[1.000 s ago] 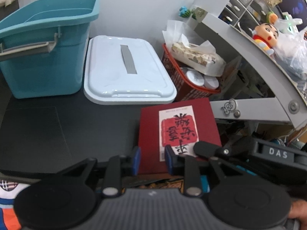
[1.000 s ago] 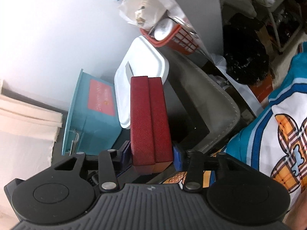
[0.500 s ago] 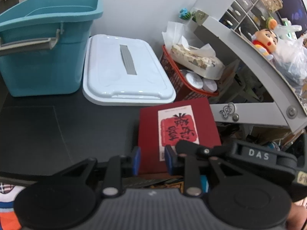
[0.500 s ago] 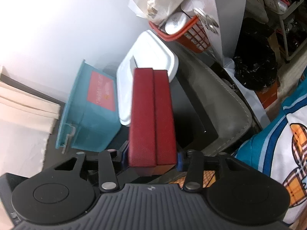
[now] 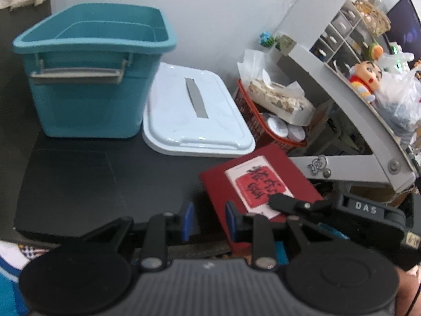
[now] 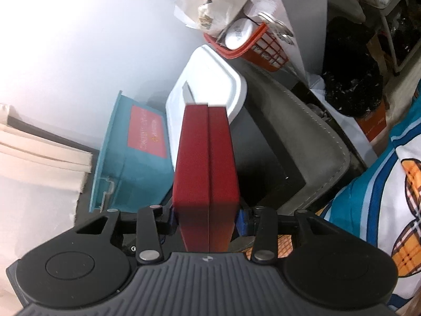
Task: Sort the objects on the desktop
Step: 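Lift the red box off the floor with the right tool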
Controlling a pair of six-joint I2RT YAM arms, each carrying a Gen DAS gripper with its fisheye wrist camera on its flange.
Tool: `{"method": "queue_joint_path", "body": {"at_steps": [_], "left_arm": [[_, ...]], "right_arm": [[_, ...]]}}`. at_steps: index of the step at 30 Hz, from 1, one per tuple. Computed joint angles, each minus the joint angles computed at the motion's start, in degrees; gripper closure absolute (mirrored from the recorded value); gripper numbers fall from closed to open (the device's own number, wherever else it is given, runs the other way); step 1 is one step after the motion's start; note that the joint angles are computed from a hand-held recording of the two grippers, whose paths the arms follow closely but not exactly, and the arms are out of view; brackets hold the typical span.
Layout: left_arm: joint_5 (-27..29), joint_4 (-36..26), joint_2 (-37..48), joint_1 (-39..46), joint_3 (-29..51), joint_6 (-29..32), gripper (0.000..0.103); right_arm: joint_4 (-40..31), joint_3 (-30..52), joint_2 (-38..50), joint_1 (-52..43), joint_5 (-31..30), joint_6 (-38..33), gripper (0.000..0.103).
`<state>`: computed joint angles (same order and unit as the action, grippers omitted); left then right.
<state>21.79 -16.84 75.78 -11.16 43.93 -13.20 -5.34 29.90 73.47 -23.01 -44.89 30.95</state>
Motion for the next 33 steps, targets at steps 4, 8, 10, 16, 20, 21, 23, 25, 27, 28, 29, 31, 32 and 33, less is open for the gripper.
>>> {"method": "queue_joint_path", "body": {"at_steps": [4, 8, 10, 16, 20, 21, 23, 25, 27, 28, 29, 31, 32, 33], "left_arm": [[0.44, -1.69, -2.95, 0.88, -0.59, 0.45, 0.074], [0.38, -2.57, -4.72, 1.02, -1.06, 0.38, 0.073], [0.18, -2.59, -5.48, 0.8, -1.63, 0.05, 0.073], [0.61, -2.77, -7.47, 0.99, -2.92, -0.37, 0.073], [1.45, -3.7, -7.97, 1.82, -2.62, 0.83, 0.073], [1.63, -3.85, -7.8, 2.15, -2.45, 1.38, 0.073], [1.95, -3.93, -7.35, 2.86, -2.18, 2.38, 0.073], [2.59, -3.44, -6.71, 3.74, -2.24, 3.15, 0.073], [3.19, -2.87, -5.81, 4.55, -2.24, 4.04, 0.073], [3.47, -2.55, -5.25, 4.93, -2.21, 4.55, 0.073], [3.84, -2.12, -4.5, 5.32, -2.17, 5.06, 0.073], [4.65, -1.31, -3.26, 6.05, -2.23, 6.2, 0.073], [5.1, -0.93, -2.7, 6.44, -2.3, 6.82, 0.073], [5.65, -0.24, -1.8, 6.81, -2.35, 7.46, 0.073]], "right_arm": [[-0.95, -0.31, -2.1, 0.14, -0.92, -0.27, 0.059], [-2.79, -0.35, -3.78, 0.74, -0.48, -1.64, 0.059], [-4.22, -0.2, -4.95, 0.95, 0.66, -2.94, 0.059], [-5.83, 0.07, -9.34, 2.9, 6.55, -6.88, 0.059], [-4.29, 0.23, -11.19, 5.15, 12.22, -7.92, 0.059], [-4.0, 0.36, -11.4, 5.79, 14.05, -8.24, 0.059], [-3.47, 0.62, -11.43, 6.64, 16.86, -8.9, 0.059], [-3.1, 0.83, -10.96, 6.78, 17.97, -9.43, 0.059], [-2.8, 0.99, -10.4, 6.8, 18.39, -9.79, 0.059], [-2.54, 1.04, -10.29, 7.28, 18.97, -10.07, 0.059], [-2.28, 1.06, -10.25, 7.84, 19.62, -10.39, 0.059], [-1.76, 1.11, -10.19, 9.19, 21.14, -11.15, 0.059], [-1.49, 1.13, -10.19, 10.03, 22.06, -11.62, 0.059], [-1.29, 1.18, -10.19, 10.92, 23.01, -12.07, 0.058]]}}
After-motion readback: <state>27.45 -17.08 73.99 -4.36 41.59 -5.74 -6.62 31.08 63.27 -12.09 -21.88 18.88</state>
